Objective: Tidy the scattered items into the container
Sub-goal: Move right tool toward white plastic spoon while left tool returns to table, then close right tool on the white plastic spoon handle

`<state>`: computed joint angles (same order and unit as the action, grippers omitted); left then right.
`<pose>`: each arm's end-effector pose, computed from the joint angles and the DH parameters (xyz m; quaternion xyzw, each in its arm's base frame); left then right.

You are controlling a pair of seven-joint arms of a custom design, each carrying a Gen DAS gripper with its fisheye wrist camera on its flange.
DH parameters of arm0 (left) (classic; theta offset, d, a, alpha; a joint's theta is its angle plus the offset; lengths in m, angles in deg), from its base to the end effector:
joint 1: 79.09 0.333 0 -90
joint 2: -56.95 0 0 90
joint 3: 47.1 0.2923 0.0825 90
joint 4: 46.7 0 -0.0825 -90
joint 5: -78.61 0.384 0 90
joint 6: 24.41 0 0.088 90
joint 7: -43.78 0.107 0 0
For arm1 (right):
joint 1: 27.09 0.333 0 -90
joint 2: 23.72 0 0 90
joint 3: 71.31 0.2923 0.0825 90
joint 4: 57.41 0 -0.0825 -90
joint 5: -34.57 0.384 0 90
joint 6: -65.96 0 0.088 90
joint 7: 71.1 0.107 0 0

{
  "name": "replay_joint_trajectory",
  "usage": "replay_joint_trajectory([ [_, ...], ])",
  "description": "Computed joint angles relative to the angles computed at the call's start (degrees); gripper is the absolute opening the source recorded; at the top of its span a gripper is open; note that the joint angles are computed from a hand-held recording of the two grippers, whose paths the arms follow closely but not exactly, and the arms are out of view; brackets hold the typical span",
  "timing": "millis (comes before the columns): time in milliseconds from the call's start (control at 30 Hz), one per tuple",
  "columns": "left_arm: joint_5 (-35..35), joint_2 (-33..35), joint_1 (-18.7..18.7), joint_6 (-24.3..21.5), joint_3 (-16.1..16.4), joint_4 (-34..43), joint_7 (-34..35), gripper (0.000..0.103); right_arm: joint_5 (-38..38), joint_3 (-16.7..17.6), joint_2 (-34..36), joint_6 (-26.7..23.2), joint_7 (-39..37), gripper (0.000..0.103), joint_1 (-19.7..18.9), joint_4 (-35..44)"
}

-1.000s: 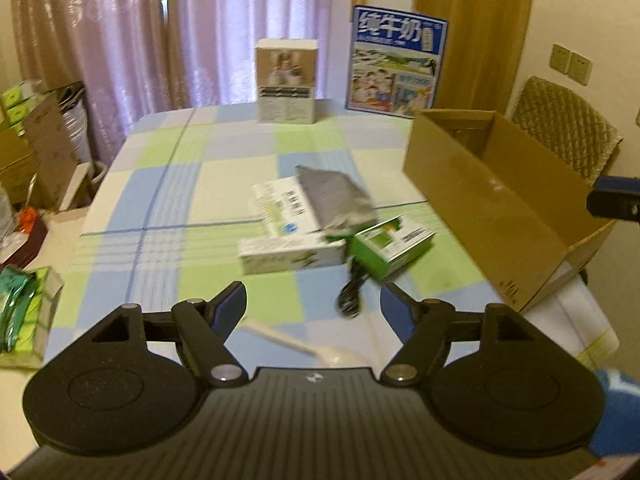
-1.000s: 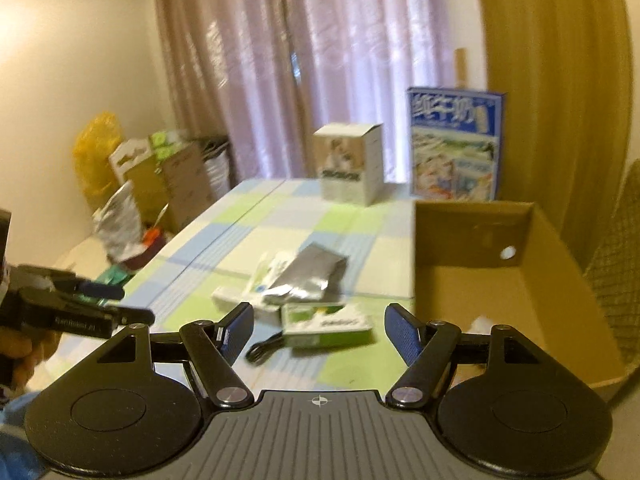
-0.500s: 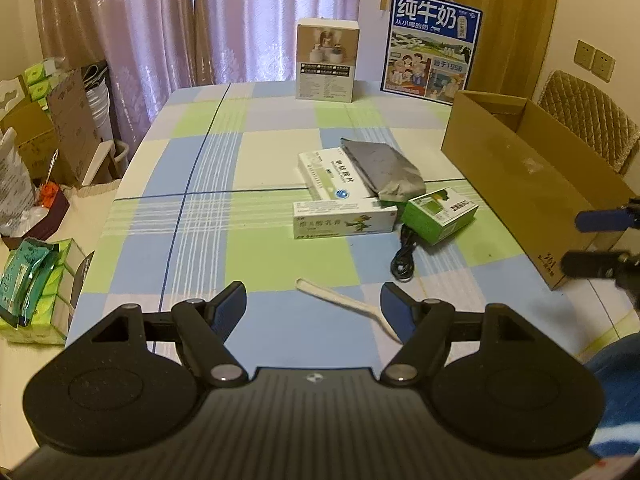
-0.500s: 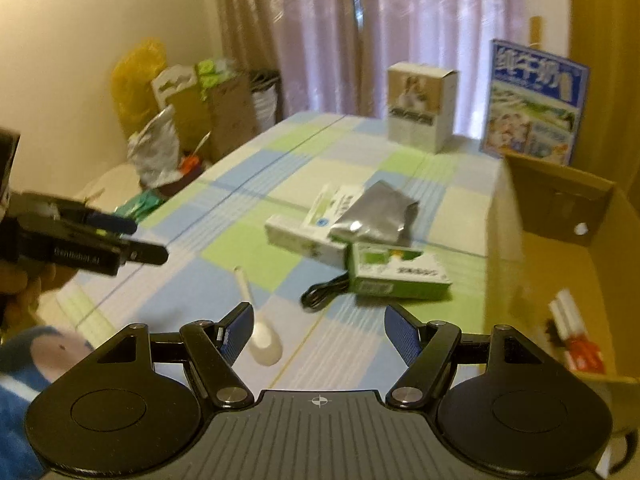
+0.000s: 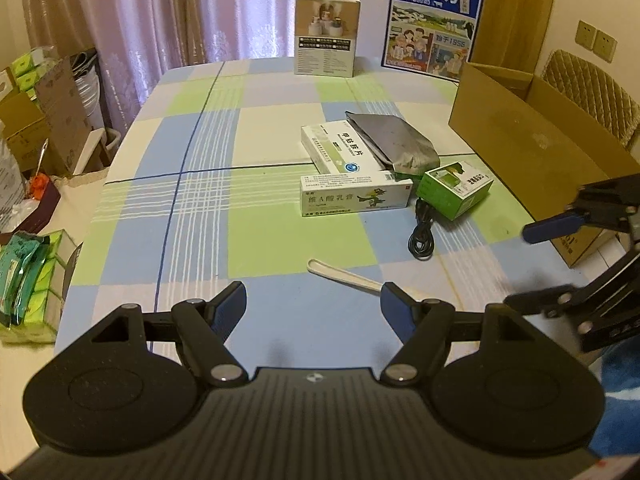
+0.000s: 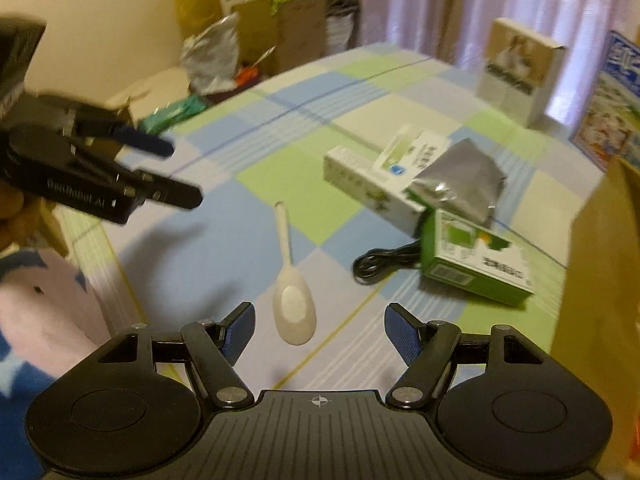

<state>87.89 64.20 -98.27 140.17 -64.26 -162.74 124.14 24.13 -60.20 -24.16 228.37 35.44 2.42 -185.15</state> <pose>0.4980 -0.3704 0.4515 -0.4403 0.8241 -0.3177 0.1617 0.4255 0.3775 0.4212 -0.8372 0.4539 -0.1358 0.2730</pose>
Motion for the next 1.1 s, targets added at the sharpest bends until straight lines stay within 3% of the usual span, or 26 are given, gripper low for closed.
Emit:
replay_joint_trajectory([
  [300,2.1,3.6,0.4,-1.6,0.3,3.8,1.9,0.070,9.4,-0.5,8.5,-1.9,-11.0,0.069,1.2,7.0],
  [467,0.2,5.0,1.2,-1.7,-0.2,4.6,3.4,0.070,11.7,-1.2,12.0,-3.3,-14.2,0.060,1.9,10.1],
  [800,-1.3,6.8,1.9,-2.1,-0.6,5.4,4.5,0.070,9.8,-3.2,13.8,-3.1,-13.6,0.049,3.7,11.4],
  [1000,-1.5,7.0,1.8,-2.2,-0.6,5.5,4.3,0.070,8.8,-3.3,13.7,-3.7,-13.5,0.030,4.1,11.5],
  [1100,-1.5,6.9,1.8,-2.2,-0.6,5.4,4.3,0.070,7.6,-3.7,13.5,-3.4,-12.1,0.030,4.5,11.2],
])
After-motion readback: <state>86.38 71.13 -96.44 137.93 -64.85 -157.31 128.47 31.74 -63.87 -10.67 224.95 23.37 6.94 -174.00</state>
